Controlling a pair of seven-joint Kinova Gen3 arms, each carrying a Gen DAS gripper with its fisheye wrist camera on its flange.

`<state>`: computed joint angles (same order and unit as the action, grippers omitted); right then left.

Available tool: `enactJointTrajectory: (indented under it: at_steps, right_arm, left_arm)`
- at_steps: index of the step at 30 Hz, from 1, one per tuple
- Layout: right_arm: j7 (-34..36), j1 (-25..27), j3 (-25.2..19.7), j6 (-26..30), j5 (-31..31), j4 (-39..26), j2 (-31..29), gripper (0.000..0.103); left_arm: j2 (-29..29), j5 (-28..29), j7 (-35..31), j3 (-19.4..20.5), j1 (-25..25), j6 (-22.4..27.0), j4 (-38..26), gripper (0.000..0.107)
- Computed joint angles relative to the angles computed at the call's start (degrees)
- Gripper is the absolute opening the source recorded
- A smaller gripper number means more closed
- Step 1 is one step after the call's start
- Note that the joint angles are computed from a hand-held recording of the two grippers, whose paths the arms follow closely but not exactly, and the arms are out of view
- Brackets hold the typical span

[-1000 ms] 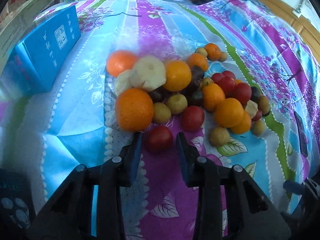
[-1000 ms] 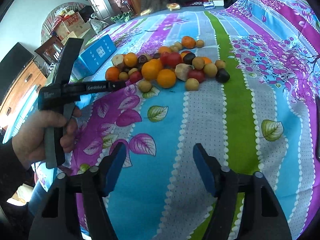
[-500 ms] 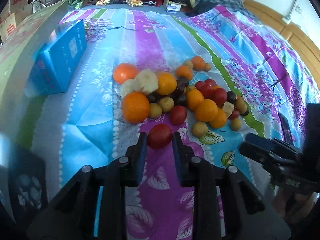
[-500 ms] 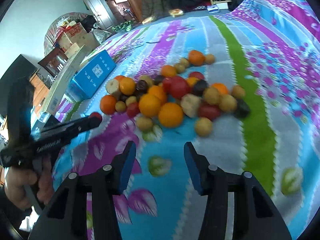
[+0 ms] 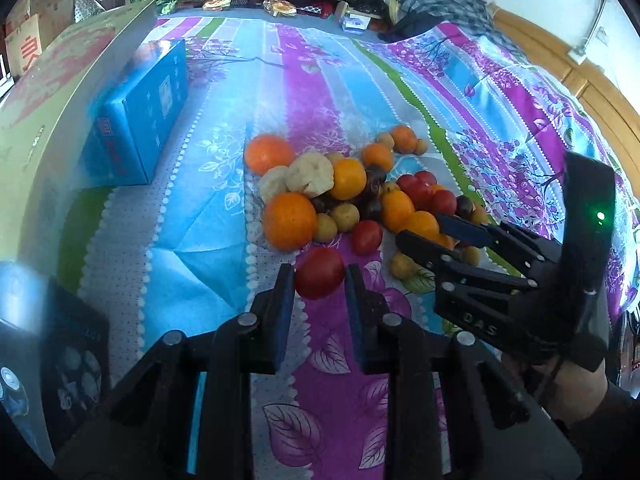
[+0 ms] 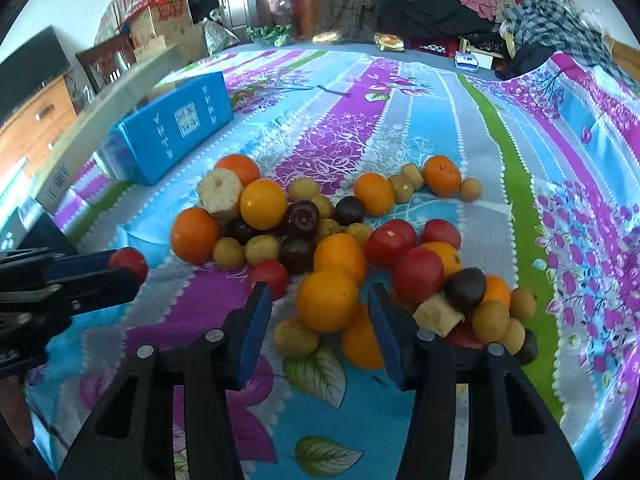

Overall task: Organize fruits
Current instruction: 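Grasp a red tomato with the left tool while the right tool grasps an orange, then carry the tomato and orange over the blue colander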

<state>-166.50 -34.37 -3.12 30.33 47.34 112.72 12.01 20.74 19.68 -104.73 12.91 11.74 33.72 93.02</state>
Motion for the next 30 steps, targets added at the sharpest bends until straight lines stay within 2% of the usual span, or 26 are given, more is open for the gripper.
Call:
enactJointTrajectory:
  at_steps: [2,3,7,11,16,20,25,30]
  right_arm:
    - [0.17,0.13,0.05,0.68,-0.54,-0.37,0.38,0.04]
    - [0.51,0.61,0.03,0.19,-1.27,-0.26,0.18,0.038]
    - [1.21,1.05,-0.33,-0.2,-3.03,0.22,-1.23,0.038]
    - [-2.19,-0.26,-1.45,1.84,-1.62,0.88,-4.04,0.038]
    - [-7.92,-0.7,-5.69,6.14,0.23,1.64,-8.93,0.038]
    - [-11.55,0.01,-9.95,9.72,0.99,1.78,-13.52,0.038]
    - [-11.01,1.25,-14.67,14.47,-0.17,-1.01,-16.65,0.038]
    - [-8.91,0.81,-17.46,19.53,-1.09,-6.26,-16.29,0.038]
  left_arm:
    - [0.07,-0.13,0.07,-0.07,0.07,0.41,-0.21,0.026]
    - [0.12,-0.28,0.41,-0.24,0.22,0.7,-0.54,0.026]
    - [-0.87,0.05,0.43,-0.17,0.01,0.63,-0.26,0.026]
    - [-2.54,0.18,0.22,-0.28,-0.02,0.92,0.01,0.026]
    - [-5.76,0.55,-1.47,-0.37,-0.43,0.79,1.0,0.026]
    - [-9.62,4.05,-5.45,-0.17,-2.33,0.39,2.84,0.026]
    - [-14.21,8.94,-9.76,-1.68,-3.55,0.35,4.94,0.026]
    - [-17.97,8.09,-7.9,-4.69,-3.38,1.25,5.61,0.026]
